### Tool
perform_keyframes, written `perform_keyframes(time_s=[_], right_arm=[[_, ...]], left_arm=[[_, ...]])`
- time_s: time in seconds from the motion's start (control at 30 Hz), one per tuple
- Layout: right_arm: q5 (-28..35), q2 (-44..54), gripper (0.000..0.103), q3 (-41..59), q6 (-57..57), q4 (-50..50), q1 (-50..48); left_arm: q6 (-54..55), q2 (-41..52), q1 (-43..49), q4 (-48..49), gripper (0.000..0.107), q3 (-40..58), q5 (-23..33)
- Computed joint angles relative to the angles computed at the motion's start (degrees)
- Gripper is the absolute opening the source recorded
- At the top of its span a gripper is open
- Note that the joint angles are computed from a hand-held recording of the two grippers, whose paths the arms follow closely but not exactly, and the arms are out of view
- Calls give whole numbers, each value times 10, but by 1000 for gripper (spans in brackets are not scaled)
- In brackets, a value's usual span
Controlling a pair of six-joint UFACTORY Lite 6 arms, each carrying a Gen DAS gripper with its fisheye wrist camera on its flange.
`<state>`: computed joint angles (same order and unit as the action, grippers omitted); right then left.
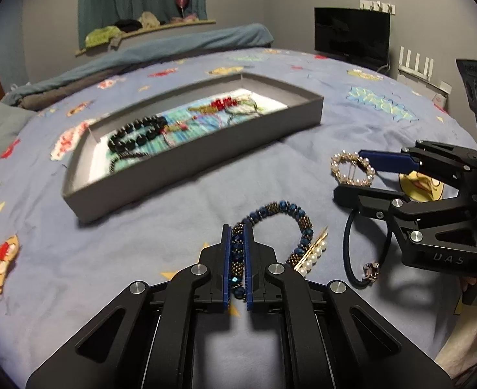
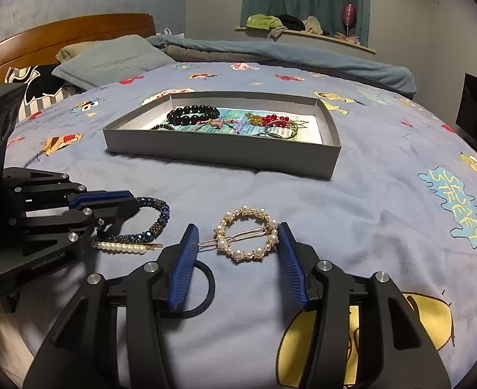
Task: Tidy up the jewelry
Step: 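Carry the blue bracelet and pearl clip into the tray and release both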
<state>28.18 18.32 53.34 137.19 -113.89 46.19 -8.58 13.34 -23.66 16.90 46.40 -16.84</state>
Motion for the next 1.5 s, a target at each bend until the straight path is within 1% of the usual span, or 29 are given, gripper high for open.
perform_keyframes(time_s=[0.07, 0.2, 0.33, 0.47, 0.53, 0.67, 0.73, 0.87, 0.97, 1.03, 1.1, 1.2, 1.3, 1.43, 1.5], right_arm=[[5, -13, 50, -10, 14, -12, 0], [13, -46, 50, -24, 24, -22, -7], [14, -56, 50, 3, -31, 10, -22], [12, -43, 50, 68, -101, 43, -43], [12, -26, 50, 110, -129, 55, -53], [9, 42, 50, 223, -193, 97, -80], [1, 77, 50, 264, -202, 111, -92], [-27, 122, 50, 291, -162, 87, -117], [-43, 150, 50, 307, -184, 103, -128], [-66, 159, 50, 315, -182, 101, -141], [-77, 167, 50, 324, -193, 112, -147], [-104, 185, 50, 347, -239, 153, -156], [-124, 203, 50, 371, -309, 212, -161], [-130, 228, 50, 402, -434, 326, -159], [-129, 239, 50, 415, -487, 380, -159]], left_arm=[[-15, -21, 10, 15, 8, -13, -10], [-139, -60, 51, 133, 8, -16, -23], [-189, -78, 83, 186, 8, 3, -17], [-264, -69, 112, 255, 8, 52, -13], [-323, -53, 124, 300, 8, 93, -16], [-372, -3, 119, 326, 8, 170, -10], [-393, 26, 112, 337, 8, 205, -7], [-424, 80, 96, 361, 8, 263, -8], [-499, 128, 95, 430, 8, 304, -34], [-527, 170, 90, 456, 8, 338, -26], [-576, 210, 89, 502, 8, 375, -12], [-687, 250, 104, 603, 8, 413, -7], [-786, 276, 120, 699, 8, 438, -8], [-889, 297, 133, 791, 8, 462, -9], [-920, 307, 133, 821, 8, 472, -11]])
